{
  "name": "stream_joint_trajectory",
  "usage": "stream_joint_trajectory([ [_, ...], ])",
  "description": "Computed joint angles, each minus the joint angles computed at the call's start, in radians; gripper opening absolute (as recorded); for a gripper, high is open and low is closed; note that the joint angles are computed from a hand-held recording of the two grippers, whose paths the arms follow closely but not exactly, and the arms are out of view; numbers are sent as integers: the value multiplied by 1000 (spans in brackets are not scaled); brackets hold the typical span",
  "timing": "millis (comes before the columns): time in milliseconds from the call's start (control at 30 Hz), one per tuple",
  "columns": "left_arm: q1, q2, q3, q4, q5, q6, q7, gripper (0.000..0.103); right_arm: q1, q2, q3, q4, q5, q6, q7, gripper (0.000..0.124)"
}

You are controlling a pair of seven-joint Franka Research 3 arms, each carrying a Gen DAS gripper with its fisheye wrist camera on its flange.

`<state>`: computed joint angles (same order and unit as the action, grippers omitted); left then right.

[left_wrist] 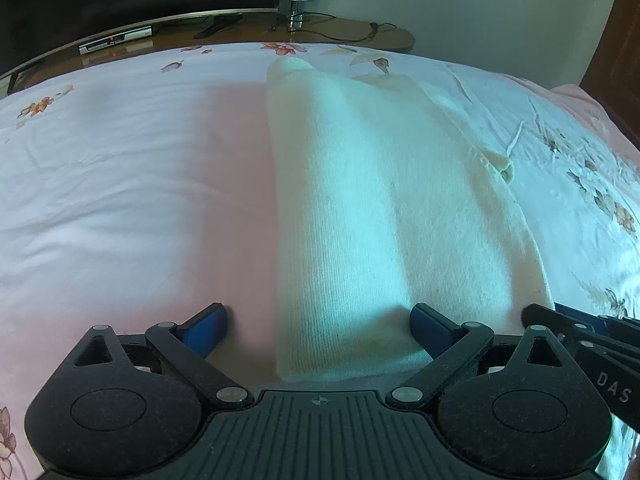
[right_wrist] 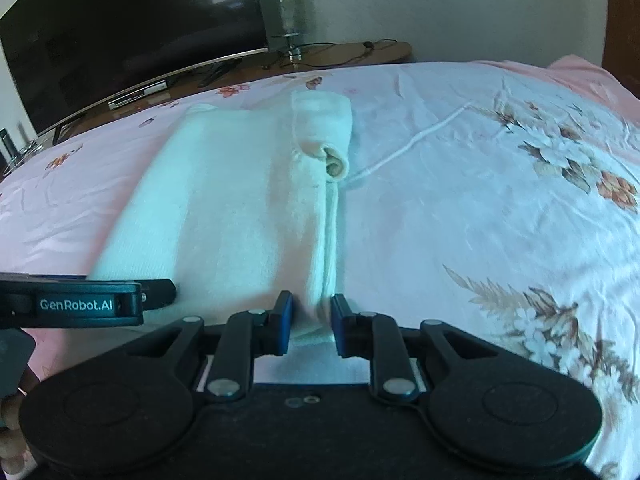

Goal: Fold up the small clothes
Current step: 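Hold the folded side with the right tool and press it flat, then grasp the hem end of the sweater strip with both tools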

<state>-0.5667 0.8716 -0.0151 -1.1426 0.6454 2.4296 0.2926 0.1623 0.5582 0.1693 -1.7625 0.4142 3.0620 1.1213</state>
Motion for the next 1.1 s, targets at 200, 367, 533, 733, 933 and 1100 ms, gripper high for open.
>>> stream_joint_trajectory([
  [200,7,-23,2,-50,15,51,-1,97,-21,-58,23,-75,30,72,12,31],
  [367,13,-28,1,-64,27,78,12,98,-92,-28,115,-45,22,69,-77,29],
  [533,34,-24,-15,-52,-6,81,60,99,-27,21,41,42,-7,-34,-78,24],
  [733,32,-30,-11,-38,-34,62,63,99,-97,-13,108,28,82,-56,-199,9],
  [933,34,2,-18,5,-56,32,90,99,-68,-1,52,56,88,-110,-187,11],
  [1100,27,6,-1,34,-59,9,68,99,-116,-8,135,60,173,-45,-304,24],
])
